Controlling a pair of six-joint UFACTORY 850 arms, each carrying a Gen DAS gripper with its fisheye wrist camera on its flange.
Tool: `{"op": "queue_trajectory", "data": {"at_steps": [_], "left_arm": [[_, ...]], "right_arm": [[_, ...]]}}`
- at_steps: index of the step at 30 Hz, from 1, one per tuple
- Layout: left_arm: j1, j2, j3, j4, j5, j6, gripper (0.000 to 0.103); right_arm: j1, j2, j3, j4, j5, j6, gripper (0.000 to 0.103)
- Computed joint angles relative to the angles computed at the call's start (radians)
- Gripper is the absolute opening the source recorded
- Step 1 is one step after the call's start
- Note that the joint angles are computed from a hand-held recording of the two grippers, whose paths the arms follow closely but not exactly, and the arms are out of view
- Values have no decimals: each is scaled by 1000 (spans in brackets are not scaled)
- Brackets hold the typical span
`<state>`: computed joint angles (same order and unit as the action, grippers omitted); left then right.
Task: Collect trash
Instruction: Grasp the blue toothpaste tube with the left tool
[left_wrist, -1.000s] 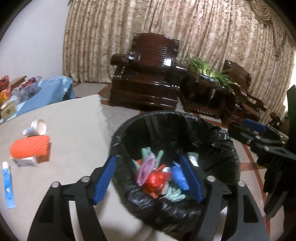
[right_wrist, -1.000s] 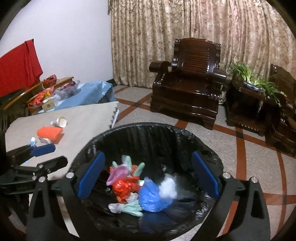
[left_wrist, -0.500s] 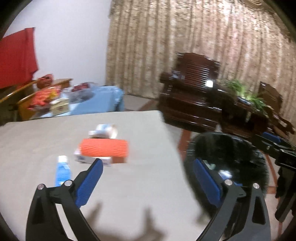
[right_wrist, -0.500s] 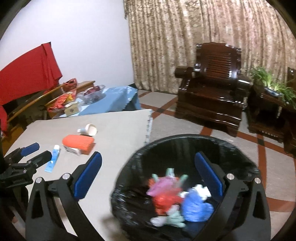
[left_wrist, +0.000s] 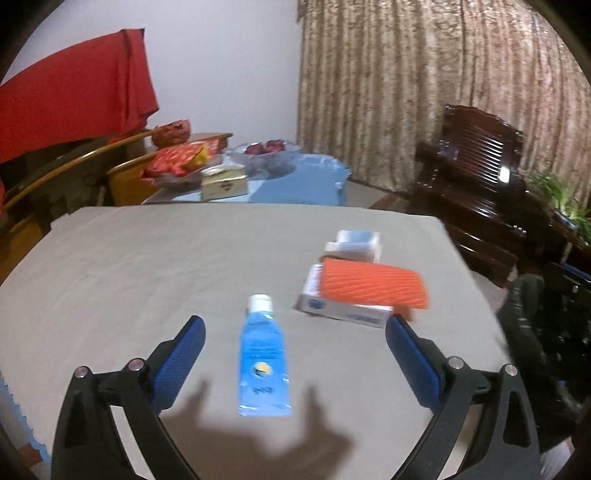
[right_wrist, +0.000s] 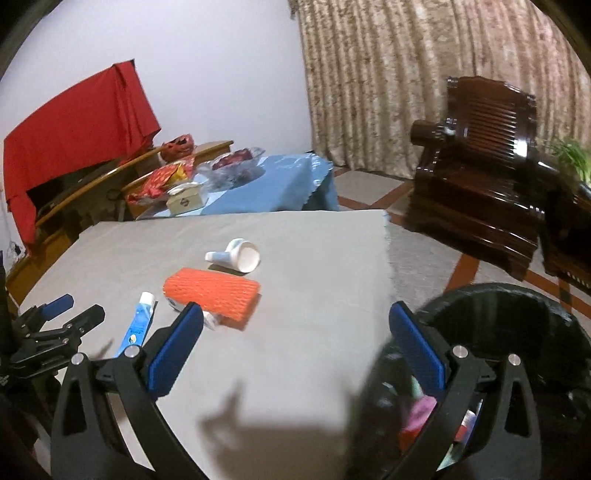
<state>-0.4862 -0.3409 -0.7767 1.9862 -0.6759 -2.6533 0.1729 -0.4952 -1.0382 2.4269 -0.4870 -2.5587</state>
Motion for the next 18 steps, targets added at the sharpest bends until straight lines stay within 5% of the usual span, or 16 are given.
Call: {"op": "queue_trajectory", "data": {"at_steps": [18], "left_arm": [[191,-182,-125,130,179,-38,89]], "right_arm": [[125,-220,-242,114,160,-113,98]]}}
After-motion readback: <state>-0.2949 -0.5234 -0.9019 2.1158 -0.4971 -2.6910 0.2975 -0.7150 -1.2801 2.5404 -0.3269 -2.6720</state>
